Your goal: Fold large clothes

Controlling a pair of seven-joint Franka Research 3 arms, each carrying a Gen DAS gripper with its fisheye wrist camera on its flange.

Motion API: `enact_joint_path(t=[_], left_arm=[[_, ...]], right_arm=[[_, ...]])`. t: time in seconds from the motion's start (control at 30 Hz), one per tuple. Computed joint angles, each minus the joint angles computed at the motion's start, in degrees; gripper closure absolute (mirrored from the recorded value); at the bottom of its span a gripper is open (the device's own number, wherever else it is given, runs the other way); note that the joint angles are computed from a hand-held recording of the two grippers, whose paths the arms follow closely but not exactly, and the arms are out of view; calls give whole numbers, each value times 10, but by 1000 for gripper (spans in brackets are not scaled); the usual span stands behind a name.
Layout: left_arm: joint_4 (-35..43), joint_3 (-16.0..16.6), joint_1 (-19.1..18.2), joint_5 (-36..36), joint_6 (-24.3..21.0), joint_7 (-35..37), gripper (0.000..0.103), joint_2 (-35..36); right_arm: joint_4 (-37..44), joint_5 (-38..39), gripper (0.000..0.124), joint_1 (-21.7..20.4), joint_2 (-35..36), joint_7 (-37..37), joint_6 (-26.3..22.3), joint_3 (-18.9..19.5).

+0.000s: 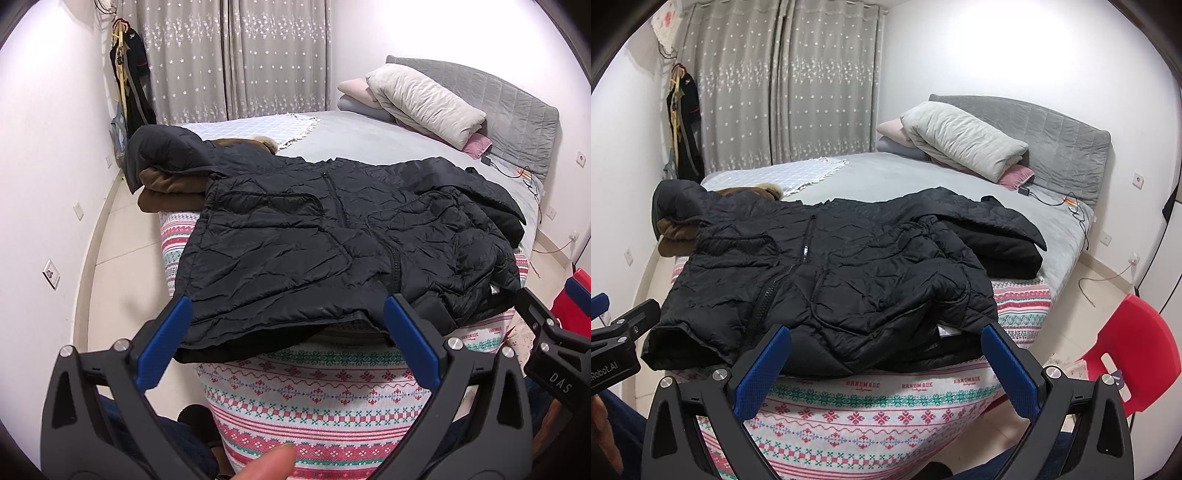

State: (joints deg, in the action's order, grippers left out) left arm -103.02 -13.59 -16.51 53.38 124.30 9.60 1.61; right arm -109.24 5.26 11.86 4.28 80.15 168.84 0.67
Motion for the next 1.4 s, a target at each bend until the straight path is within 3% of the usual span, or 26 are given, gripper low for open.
enact_joint_path(t=[1.4], left_arm=[[-14, 4, 7, -19, 13, 1, 0, -1]], right_arm=[[5, -101, 21, 9, 10, 86, 9, -16]])
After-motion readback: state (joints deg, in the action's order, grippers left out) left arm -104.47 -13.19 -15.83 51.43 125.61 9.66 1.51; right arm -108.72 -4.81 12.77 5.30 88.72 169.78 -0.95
